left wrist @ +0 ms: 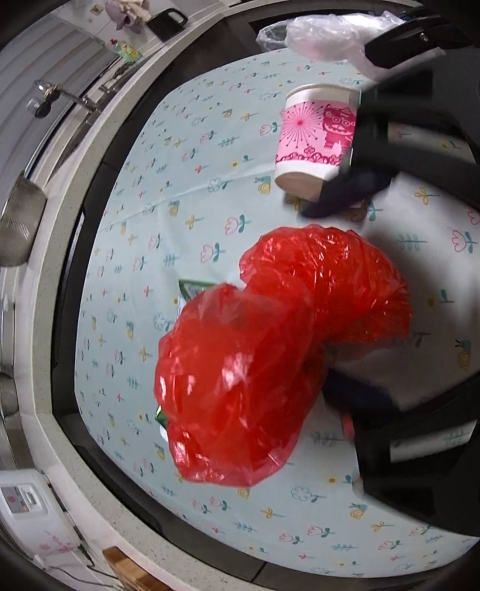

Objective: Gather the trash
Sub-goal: 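Grasp the clear plastic bag with the right tool while the left tool grasps the red bag, then carry the red bag to the bin with the left tool while the right tool carries the clear bag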

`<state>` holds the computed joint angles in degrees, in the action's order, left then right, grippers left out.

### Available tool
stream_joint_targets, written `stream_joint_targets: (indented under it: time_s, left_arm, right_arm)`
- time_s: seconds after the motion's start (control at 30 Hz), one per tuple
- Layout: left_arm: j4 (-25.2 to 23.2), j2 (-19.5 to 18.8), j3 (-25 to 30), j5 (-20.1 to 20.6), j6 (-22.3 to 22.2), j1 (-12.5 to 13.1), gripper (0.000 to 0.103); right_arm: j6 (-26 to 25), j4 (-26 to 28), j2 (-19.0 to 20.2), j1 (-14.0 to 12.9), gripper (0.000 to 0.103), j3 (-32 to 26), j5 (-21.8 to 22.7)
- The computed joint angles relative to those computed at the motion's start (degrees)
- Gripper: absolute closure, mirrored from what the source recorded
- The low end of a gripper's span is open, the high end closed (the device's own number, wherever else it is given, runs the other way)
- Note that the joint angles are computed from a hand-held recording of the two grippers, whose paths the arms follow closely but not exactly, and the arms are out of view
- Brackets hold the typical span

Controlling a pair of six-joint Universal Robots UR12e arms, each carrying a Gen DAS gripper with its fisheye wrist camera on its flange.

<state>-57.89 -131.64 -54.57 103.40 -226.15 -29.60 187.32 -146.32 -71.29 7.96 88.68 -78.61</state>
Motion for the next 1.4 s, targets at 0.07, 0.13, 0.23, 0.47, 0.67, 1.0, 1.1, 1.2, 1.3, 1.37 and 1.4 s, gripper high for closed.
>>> stream_joint_targets:
  time_s: [0.07, 0.13, 0.23, 0.47, 0.67, 1.0, 1.1, 1.2, 1.3, 1.37, 1.4]
  left_arm:
    - [0.8, 0.5, -0.6, -0.6, 0.2, 0.0, 0.064]
    - [2.5, 1.4, -1.5, 2.3, 1.1, -0.8, 0.067]
    - [5.4, 3.1, -2.7, 4.6, 2.8, -1.8, 0.069]
    - [10.7, 4.4, -0.6, 7.1, 8.1, -3.7, 0.069]
    - [11.9, 2.7, 5.0, 8.8, 12.2, -5.4, 0.069]
    - [9.2, -3.3, 17.2, 7.7, 17.3, -7.7, 0.069]
    - [7.2, -5.5, 21.2, 6.5, 18.1, -8.1, 0.069]
    - [4.9, -8.2, 25.9, 5.9, 19.1, -8.8, 0.069]
    - [1.8, -11.5, 32.0, 5.2, 20.5, -9.3, 0.069]
    - [-1.2, -14.5, 37.8, 4.3, 21.1, -9.6, 0.069]
    - [-3.2, -16.4, 41.4, 3.8, 21.4, -9.7, 0.069]
  right_arm:
    - [0.0, -0.1, -0.2, -0.1, 0.076, 0.1, 0.1]
    - [0.0, -0.7, -0.5, -0.2, 0.076, 0.3, 0.3]
    - [0.4, -1.8, -1.3, -0.6, 0.076, 0.4, 1.0]
    - [1.4, -7.1, -3.8, -1.6, 0.076, 0.8, 1.6]
    - [2.3, -10.8, -5.8, -3.2, 0.076, 0.7, 1.8]
    - [2.3, -14.2, -8.0, -6.5, 0.076, 1.2, -0.6]
    - [2.7, -14.6, -8.6, -7.6, 0.076, 1.8, -1.0]
    - [3.2, -14.7, -9.0, -8.6, 0.076, 2.2, -1.4]
    - [3.6, -14.8, -9.2, -9.8, 0.076, 2.6, -1.9]
    - [3.8, -14.8, -9.4, -10.3, 0.076, 2.8, -2.4]
    - [3.9, -14.8, -9.4, -10.7, 0.076, 2.9, -2.6]
